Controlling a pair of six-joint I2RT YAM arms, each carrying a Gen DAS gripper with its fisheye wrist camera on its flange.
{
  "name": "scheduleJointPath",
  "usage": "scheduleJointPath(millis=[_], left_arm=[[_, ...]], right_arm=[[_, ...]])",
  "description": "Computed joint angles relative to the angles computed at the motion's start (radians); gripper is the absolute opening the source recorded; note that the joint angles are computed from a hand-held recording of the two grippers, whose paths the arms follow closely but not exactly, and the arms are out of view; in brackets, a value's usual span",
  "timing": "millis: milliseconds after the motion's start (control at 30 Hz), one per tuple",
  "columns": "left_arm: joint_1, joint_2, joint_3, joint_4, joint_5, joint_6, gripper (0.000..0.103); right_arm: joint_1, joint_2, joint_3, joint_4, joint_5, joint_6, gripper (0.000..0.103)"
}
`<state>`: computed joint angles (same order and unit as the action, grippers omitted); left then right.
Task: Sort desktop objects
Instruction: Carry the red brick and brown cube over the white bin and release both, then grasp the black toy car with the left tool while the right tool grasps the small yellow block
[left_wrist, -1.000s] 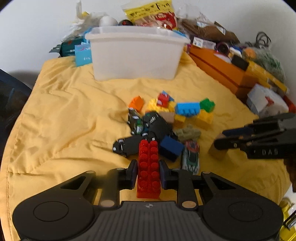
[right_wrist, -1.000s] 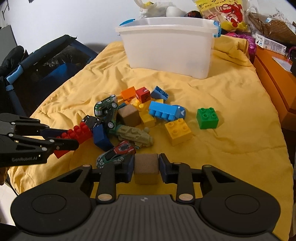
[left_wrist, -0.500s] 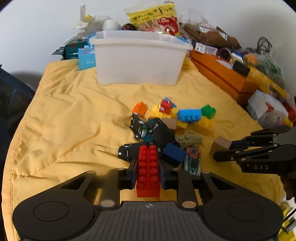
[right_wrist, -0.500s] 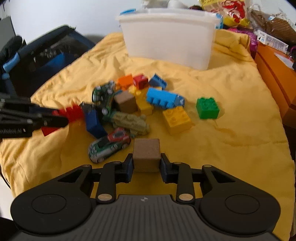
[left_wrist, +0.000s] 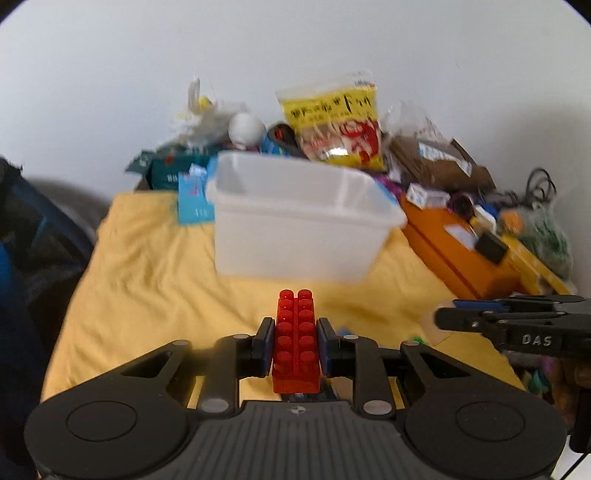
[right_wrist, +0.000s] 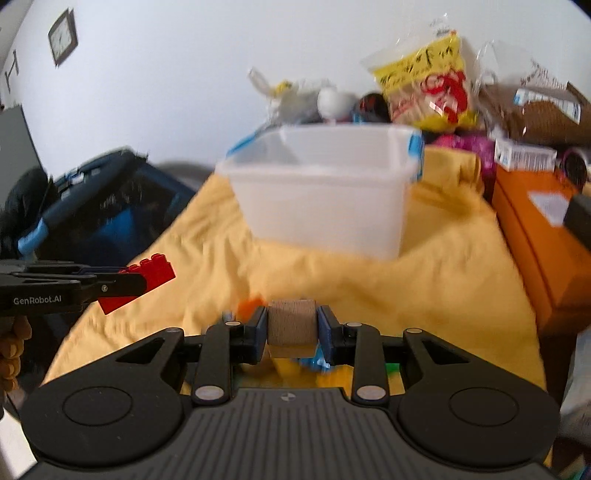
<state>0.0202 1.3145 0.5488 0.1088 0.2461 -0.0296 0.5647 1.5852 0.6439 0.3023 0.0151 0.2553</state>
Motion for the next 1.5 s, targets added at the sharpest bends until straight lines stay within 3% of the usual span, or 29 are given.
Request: scheduleJointPath(millis=[100,300,533,733,1067,1133,1167,1200,1267,1367,1500], left_arm=[[0.005,0.071,0.149,-0.101,-0.023,0.014,0.027],[0.002,0.203,0.392,-0.154,-0.032,0.04,0.027],[-0.001,0.407,0.735,-0.302,-0.026,0.027,0.027],[-0.005,0.586,1.019,-0.469,-0.014,0.024,0.027],[-0.047,0.812,1.376,-0.702,-0.06,0.04,0.027],[-0.054,0.852,1.44,-0.742,-0.064,0.04,0.03],[-0.056,0.867,1.464,-0.759,-0.066,0.038,0.038],[-0.059,0.875,1.473,-0.761,-0.078,0.038,0.046],[-0.061,0.861,1.438,-0.724,-0.103,0.047,0.049],[-0.049,0.8,1.316,-0.647,-0.1,0.051,0.049],[-0.016,0.614,0.958,-0.41,-0.041,0.087,0.054]], right_arm=[[-0.05,0.02,0.096,-0.054,-0.033,-0.016,0.033],[-0.127,0.087,0.316,-0.161,-0.069,-0.066,0.033],[-0.195,0.232,0.641,-0.37,-0.151,-0.054,0.033],[-0.216,0.361,0.892,-0.538,-0.146,-0.062,0.033],[-0.225,0.604,1.273,-0.813,-0.147,-0.072,0.033],[-0.224,0.639,1.328,-0.844,-0.138,-0.076,0.033],[-0.221,0.654,1.353,-0.859,-0.128,-0.08,0.034],[-0.217,0.665,1.369,-0.866,-0.106,-0.083,0.045],[-0.214,0.68,1.388,-0.872,-0.083,-0.088,0.063],[-0.214,0.654,1.332,-0.832,-0.079,-0.093,0.064],[-0.213,0.496,1.034,-0.641,-0.123,-0.09,0.067]])
